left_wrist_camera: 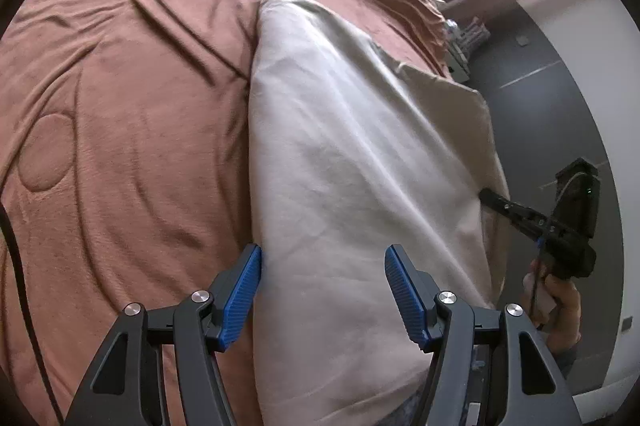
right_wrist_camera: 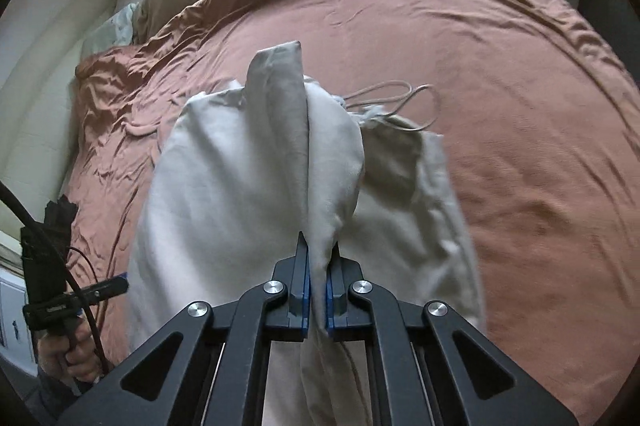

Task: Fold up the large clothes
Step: 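Grasp the folded shirt's edge with the right gripper and fold it over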

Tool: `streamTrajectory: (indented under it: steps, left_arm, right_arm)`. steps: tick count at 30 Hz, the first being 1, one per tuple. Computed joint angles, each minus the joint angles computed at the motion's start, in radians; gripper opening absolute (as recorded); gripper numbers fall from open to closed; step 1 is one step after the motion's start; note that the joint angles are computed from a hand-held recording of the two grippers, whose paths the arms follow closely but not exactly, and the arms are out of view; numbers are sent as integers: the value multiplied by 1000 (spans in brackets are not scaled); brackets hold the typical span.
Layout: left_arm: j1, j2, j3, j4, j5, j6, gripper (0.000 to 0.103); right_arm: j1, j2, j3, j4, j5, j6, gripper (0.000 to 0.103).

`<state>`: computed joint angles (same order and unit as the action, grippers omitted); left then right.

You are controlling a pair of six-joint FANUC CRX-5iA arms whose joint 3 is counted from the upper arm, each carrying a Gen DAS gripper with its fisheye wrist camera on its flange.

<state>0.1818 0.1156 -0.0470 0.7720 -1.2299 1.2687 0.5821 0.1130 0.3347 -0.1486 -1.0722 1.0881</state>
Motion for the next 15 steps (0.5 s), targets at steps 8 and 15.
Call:
streamTrajectory:
  steps: [8,15]
  left_arm:
    - [-44,9,4,42,-20,-28,65]
    - [-43,13,10,31,-23,-22,65]
  right_arm:
    - [30,-65,-136,122,42,-164,1]
    - [-1,-12,-98,85,31,-185,2]
